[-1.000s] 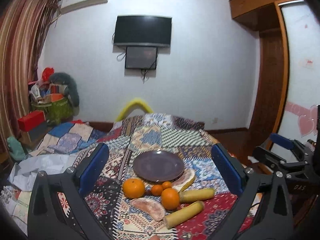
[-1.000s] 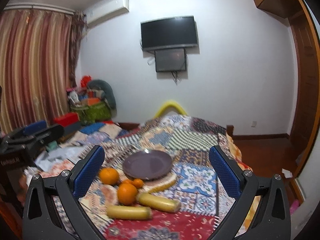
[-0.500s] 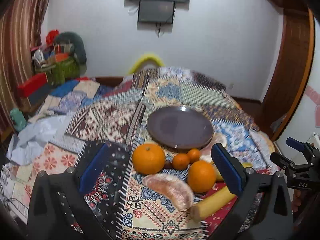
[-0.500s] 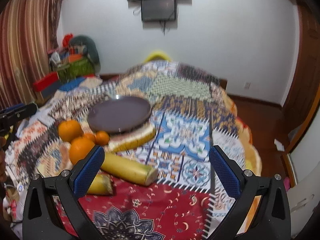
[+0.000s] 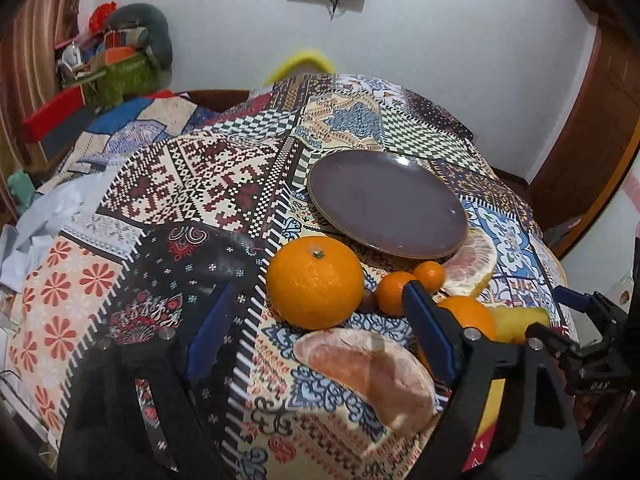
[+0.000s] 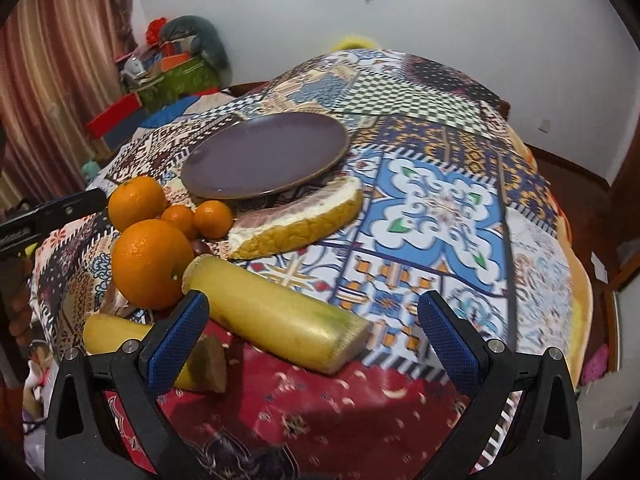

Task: Organize fruits
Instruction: 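Grasp the large orange with the left tool while the right tool grasps a yellow cob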

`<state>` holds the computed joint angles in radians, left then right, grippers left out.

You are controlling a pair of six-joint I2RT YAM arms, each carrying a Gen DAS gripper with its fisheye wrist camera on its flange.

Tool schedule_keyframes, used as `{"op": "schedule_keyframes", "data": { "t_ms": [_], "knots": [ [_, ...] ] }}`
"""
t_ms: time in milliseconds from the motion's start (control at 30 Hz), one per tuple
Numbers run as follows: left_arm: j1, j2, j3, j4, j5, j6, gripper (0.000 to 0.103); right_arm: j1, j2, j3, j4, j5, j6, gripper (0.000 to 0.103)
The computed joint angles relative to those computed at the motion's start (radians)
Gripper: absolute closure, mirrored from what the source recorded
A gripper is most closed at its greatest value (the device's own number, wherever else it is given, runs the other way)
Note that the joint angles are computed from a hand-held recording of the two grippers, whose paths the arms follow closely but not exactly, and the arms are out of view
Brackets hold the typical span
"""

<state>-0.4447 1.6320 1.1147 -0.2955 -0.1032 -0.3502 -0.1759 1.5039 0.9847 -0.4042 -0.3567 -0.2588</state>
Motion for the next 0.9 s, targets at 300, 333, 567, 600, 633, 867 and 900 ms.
{"op": "schedule_keyframes", "data": {
  "t_ms": [300, 333, 567, 600, 633, 867, 900],
  "knots": [
    [0.033, 0.158, 0.104, -0.012, 0.044, -0.005, 0.018, 0.022, 0.119, 0.088, -0.086, -0.066, -0.034, 0.0],
    [0.033, 0.17, 0.11, -0.012, 0.045, -0.006, 0.018, 0.021, 0.131, 0.097, -0.095, -0.072, -0.033, 0.0],
    [0.036, 0.222, 0.135, -0.001, 0.062, -0.005, 0.034, 0.019, 0.15, 0.109, -0.087, -0.089, -0.054, 0.0],
    [0.036, 0.221, 0.133, 0.003, 0.062, -0.006, 0.034, 0.013, 0.156, 0.115, -0.091, -0.102, -0.052, 0.0],
    [0.036, 0.22, 0.131, 0.002, 0.062, -0.004, 0.034, 0.006, 0.159, 0.116, -0.089, -0.114, -0.049, 0.001],
    [0.037, 0.189, 0.126, -0.023, 0.056, -0.004, 0.035, -0.034, 0.169, 0.132, -0.113, -0.166, -0.061, 0.017],
    [0.039, 0.174, 0.116, -0.025, 0.059, -0.006, 0.035, -0.044, 0.169, 0.133, -0.121, -0.175, -0.067, 0.02]
  ]
}}
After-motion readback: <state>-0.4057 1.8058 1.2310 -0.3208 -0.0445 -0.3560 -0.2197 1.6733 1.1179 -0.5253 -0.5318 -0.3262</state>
